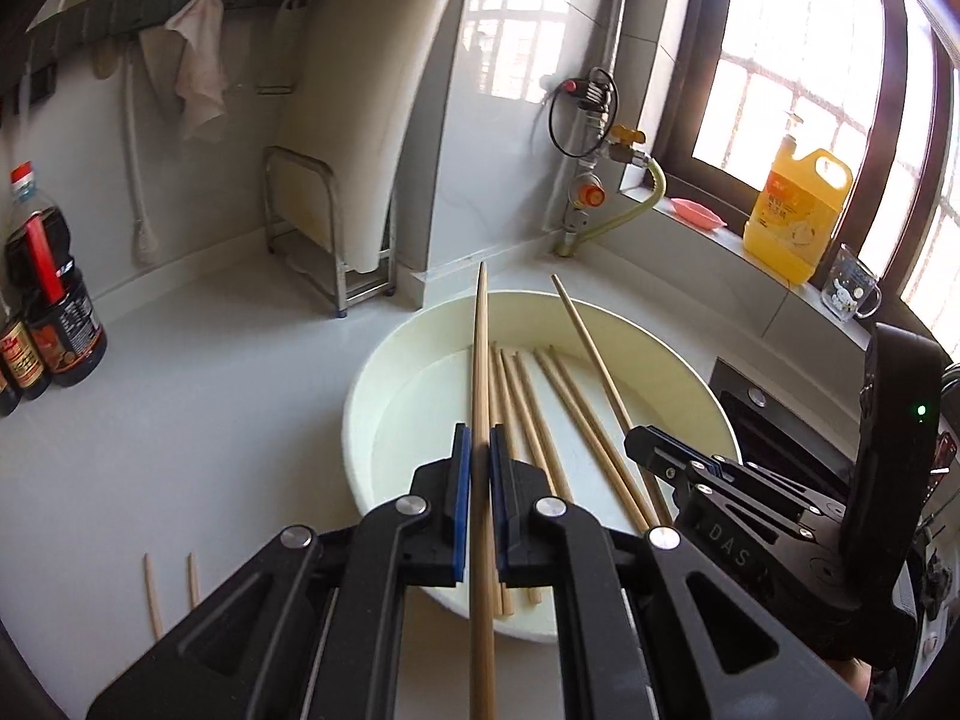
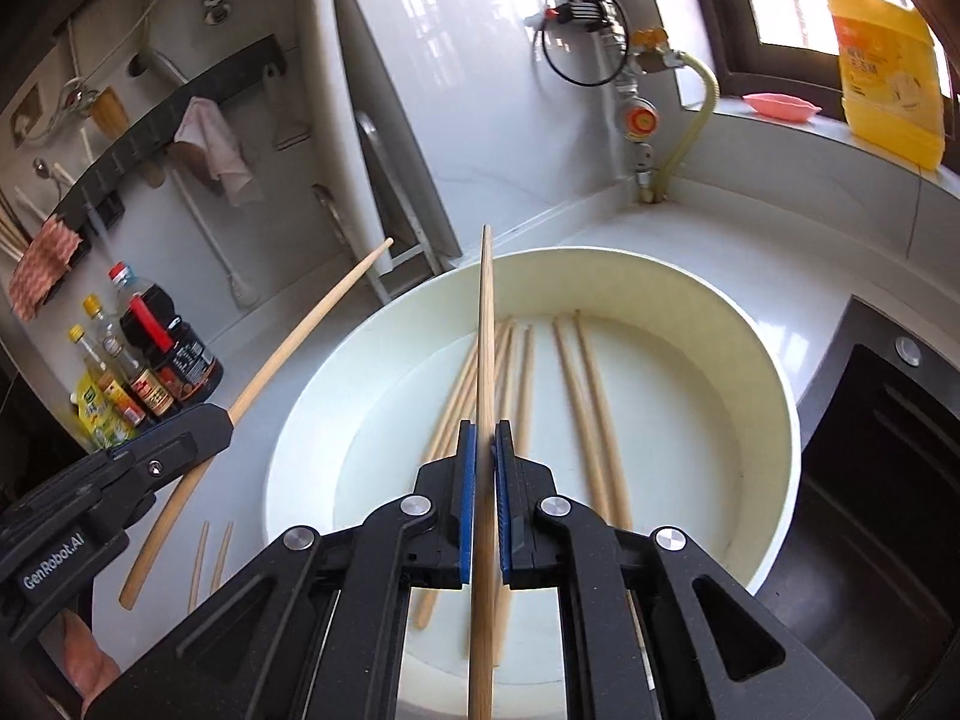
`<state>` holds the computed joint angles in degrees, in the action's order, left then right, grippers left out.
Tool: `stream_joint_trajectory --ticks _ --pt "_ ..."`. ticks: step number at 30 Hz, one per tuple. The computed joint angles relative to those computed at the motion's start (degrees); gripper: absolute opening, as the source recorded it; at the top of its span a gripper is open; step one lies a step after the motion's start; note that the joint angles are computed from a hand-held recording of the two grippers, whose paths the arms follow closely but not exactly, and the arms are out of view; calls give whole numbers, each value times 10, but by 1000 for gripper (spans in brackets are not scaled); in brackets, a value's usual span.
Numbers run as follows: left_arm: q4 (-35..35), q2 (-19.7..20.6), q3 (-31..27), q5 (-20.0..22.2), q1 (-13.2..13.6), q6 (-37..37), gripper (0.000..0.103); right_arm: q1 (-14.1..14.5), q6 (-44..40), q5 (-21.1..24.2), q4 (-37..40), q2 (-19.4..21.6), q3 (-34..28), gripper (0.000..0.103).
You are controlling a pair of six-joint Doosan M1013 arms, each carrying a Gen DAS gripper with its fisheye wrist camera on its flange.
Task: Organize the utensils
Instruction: 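Carry the left gripper's chopstick over the basin while the right tool carries its own, then open the left gripper over the basin while the right gripper releases its chopstick, then move both open tools back to the last two chopsticks on the counter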
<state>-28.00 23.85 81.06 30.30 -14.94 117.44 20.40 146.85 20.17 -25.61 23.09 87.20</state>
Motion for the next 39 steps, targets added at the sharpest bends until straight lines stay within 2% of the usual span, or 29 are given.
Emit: stream_joint_trajectory --ticks 3,7,13,15,17,24,31,37,39 --pt "33 18 -21 12 -13 -12 7 -5 37 3 -32 1 4 6" --pt "78 35 -35 14 -23 -34 7 -10 23 8 -6 5 5 6" --pt "90 47 -45 20 -27 -38 8 -10 40 8 -21 8 8 8" --pt "89 45 -42 13 -25 -41 19 -10 56 4 -33 6 11 10" --pt "94 42 -40 7 -24 -48 25 -10 63 4 -40 5 12 10" --pt "109 34 -34 11 -16 -75 26 -6 65 3 -48 4 12 10" --pt "118 24 -25 13 -9 -91 29 -3 30 3 -21 7 8 11" --pt "121 12 -11 8 -1 -105 38 3 6 -6 -8 6 6 15" --pt "119 5 -3 3 3 -104 45 7 -4 -10 -3 6 5 19"
